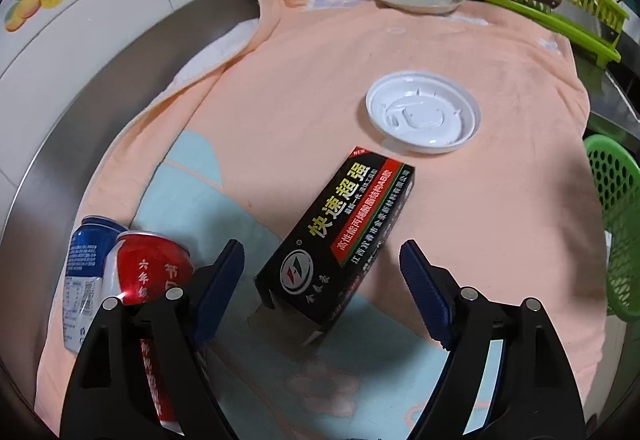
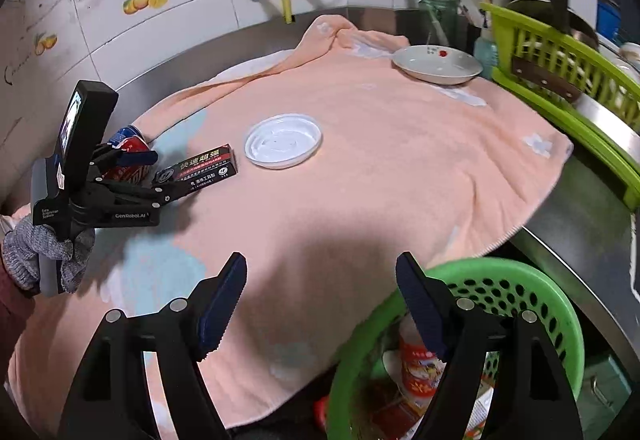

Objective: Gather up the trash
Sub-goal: 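Grasp the black glue box with the left tool while the right tool reaches the white lid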

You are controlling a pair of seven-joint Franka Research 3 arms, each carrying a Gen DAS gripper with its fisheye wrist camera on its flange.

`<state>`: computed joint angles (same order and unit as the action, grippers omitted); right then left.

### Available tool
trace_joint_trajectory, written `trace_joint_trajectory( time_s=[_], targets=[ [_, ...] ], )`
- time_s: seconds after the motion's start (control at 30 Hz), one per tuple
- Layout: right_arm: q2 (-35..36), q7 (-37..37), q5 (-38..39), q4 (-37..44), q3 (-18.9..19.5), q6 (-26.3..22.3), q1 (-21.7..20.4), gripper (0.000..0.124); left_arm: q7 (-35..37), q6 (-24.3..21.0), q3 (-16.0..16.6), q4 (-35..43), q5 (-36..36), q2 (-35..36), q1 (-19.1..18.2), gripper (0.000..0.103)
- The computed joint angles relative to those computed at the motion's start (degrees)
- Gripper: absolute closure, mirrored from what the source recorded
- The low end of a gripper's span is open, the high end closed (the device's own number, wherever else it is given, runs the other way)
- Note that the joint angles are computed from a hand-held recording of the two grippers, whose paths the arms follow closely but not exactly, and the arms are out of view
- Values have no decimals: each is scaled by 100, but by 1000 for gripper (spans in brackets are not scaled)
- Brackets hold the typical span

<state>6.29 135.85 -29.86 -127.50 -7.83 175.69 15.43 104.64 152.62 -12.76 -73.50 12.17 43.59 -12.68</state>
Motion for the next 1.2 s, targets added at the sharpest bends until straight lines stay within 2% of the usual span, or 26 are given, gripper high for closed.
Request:
trace_joint_trajectory(
  time_s=[0.03, 0.2, 0.37, 0.4, 0.47, 0.63, 0.7, 0.73, 0.83, 0.9, 1.03, 1.1, 1.13, 1.2],
  targets=[
    [87, -277, 274, 74, 125, -4, -95, 49, 5, -74, 21, 107, 14, 62, -19, 24],
    [362, -951, 877, 343, 176, 33, -88, 49, 148, -599, -70, 662, -201, 383, 19, 24],
    [593, -1461, 1241, 637, 2, -34, 119, 49, 304, -700, -53, 891, -248, 546, -25, 25],
    [634, -1586, 1342, 692, 7, -52, 130, 49, 351, -728, -76, 935, -281, 571, -16, 26],
    [705, -1688, 1405, 784, -103, -68, 243, 49, 517, -775, -164, 964, -371, 591, 24, 36],
    [971, -2437, 2106, 1136, 154, -125, 33, 49, 603, -473, -120, 536, -330, 347, -8, 48],
    [1095, -2542, 2167, 1322, 22, -211, 166, 46, 561, -337, -129, 307, -355, 206, 26, 51],
    [1197, -2725, 2279, 1474, 98, -275, 105, 43, 544, -267, -158, 157, -389, 114, 66, 52],
    [1468, -3067, 2525, 1856, 156, -392, 76, 41, 475, -79, -216, -262, -478, -155, 177, 53],
    [1658, -3478, 2860, 2117, 418, -492, -126, 38, 487, 25, -317, -517, -588, -311, 302, 53],
    [2128, -3642, 2927, 2773, 232, -794, 69, 35, 615, 329, -518, -1075, -822, -653, 566, 53],
    [2384, -3891, 3113, 3142, 368, -958, -33, 33, 733, 460, -629, -1324, -942, -815, 701, 53],
    [2523, -3791, 3053, 3339, 206, -1072, 99, 33, 788, 517, -667, -1435, -988, -888, 752, 53],
    [2721, -3849, 3048, 3642, 182, -1276, 120, 33, 876, 596, -728, -1602, -1082, -1000, 835, 53]
  ],
)
